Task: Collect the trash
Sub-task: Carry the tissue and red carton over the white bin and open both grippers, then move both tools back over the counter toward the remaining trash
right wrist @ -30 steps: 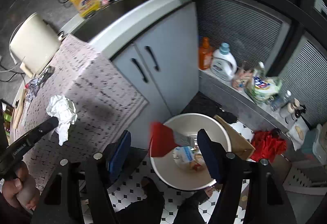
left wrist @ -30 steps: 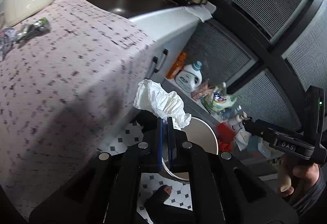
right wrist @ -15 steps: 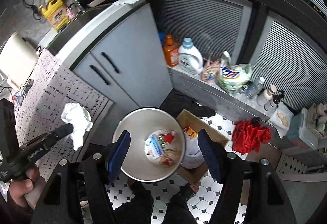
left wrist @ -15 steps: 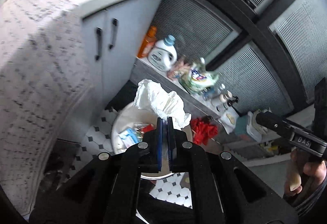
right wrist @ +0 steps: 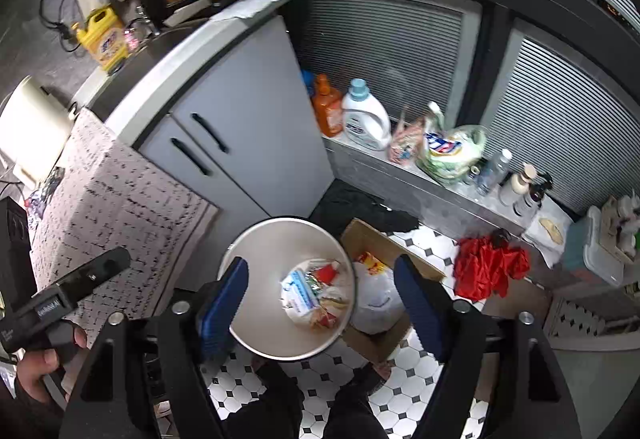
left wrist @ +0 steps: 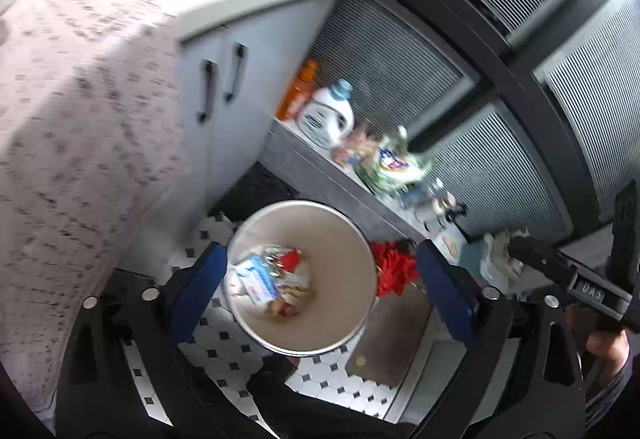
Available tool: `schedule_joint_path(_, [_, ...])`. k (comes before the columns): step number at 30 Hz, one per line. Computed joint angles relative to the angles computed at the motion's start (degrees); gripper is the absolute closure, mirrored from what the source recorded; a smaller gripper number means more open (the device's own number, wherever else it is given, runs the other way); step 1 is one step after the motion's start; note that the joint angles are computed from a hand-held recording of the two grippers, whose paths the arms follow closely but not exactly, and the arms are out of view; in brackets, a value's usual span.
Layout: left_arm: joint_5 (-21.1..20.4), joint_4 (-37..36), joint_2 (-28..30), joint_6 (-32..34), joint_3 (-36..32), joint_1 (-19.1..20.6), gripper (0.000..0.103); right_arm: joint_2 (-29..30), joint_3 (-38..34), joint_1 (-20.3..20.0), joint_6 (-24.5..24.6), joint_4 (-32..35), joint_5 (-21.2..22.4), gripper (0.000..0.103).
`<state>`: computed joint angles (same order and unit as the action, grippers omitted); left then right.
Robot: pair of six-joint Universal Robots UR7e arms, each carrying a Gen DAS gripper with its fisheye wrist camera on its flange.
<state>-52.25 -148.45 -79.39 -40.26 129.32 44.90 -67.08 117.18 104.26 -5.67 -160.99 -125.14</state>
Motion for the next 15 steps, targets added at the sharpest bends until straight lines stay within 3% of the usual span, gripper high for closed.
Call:
schedule_joint_path(10, [9.3,12.9,-15.2,-5.3,1.9,-1.0,0.006,7.2,-4.3,6.4,1.2,-2.0,1.5,0.009])
schedule_joint_path(15, [13.9,21.2,-23.8,-7.6,1.9,-1.1,0.006,12.2,-8.1,9.8,2.2,-1.7,2.4,0.008])
